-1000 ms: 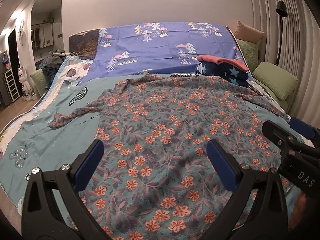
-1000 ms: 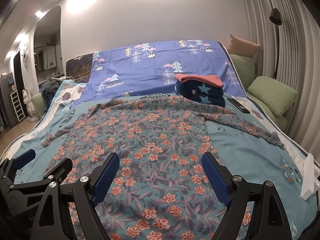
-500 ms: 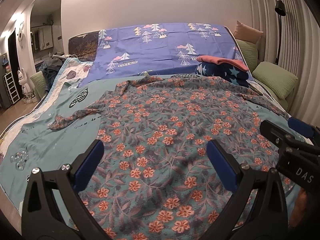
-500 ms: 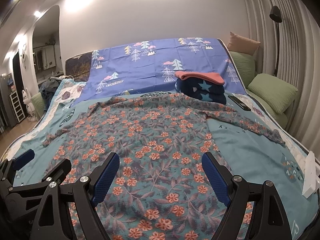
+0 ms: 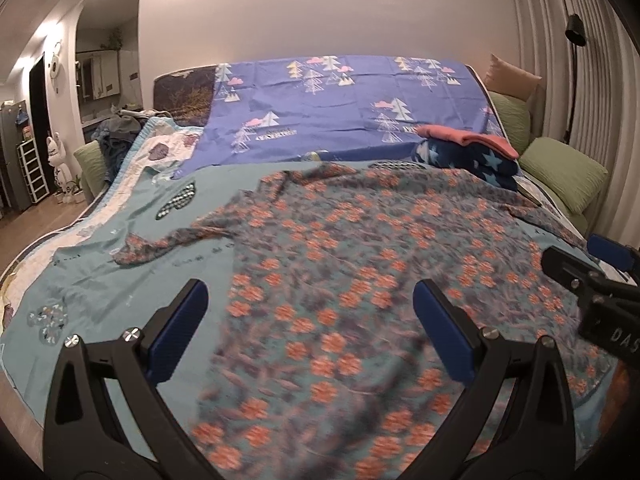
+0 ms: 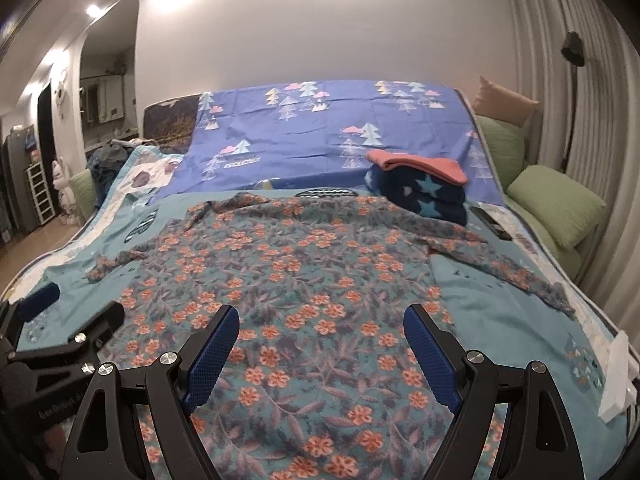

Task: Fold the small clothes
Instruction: 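Grasp the sleeve cuff of the flowered shirt with the left gripper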

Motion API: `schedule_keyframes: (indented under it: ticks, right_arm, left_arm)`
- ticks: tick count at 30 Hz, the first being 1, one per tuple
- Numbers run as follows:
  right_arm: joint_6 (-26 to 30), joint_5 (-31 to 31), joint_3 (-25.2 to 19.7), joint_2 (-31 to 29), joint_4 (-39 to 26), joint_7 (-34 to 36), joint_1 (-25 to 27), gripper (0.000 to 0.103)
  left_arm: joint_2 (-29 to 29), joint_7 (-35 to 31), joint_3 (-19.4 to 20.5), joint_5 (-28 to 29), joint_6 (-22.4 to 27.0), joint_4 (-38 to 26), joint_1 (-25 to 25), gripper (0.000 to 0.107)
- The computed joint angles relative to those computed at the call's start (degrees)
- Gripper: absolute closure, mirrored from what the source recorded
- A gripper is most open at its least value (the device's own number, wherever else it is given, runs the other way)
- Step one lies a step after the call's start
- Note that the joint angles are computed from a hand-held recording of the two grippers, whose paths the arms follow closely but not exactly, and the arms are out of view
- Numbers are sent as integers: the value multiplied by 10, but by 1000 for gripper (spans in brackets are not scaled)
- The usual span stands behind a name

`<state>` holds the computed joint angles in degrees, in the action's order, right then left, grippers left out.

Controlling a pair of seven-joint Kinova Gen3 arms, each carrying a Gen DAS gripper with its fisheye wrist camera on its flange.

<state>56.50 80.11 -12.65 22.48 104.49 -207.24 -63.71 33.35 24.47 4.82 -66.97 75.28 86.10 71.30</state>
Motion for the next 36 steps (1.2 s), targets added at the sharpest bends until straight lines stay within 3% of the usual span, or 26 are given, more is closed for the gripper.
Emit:
schedule_keyframes:
  ticks: [3,10,12,15,17,20,22,25,28,32,36]
  right_arm:
    - [-27,-3,2,0,-11,18,15,17]
    - [-72,-51,28,28,-79,128,33,17]
    - [-84,-70,26,45,-110,174,47,17]
    - [-106,-119,74,67,-154,244,27,17]
    - [-112,-143,79,85,-187,291,32,17]
    - [-114,-165,38,112,-238,361,73,17]
    - [-108,-176,-15,133,-277,407,116,17]
    - [-84,-195,-52,172,-343,477,141,17]
    - [-91,-247,-9,197,-391,547,118,17]
    - [-114,-328,56,220,-431,628,90,17]
    - [-119,-365,68,239,-457,670,92,17]
  left_arm:
    - [-29,50,4,-9,-18,59,-17,5]
    - [-131,179,75,-8,-119,217,-169,6]
    - [-159,212,66,1,-166,261,-222,6]
    - [-180,224,50,5,-236,300,-302,6]
    - [-183,233,46,-19,-283,319,-355,6]
    - [-181,190,43,-5,-352,313,-435,18]
    - [-171,144,32,27,-399,295,-488,24]
    - [-140,74,36,68,-459,262,-567,25]
    - [-91,4,89,100,-444,207,-647,26]
    - [-24,-89,174,131,-351,123,-739,31]
    - [36,-178,182,199,-289,53,-772,39]
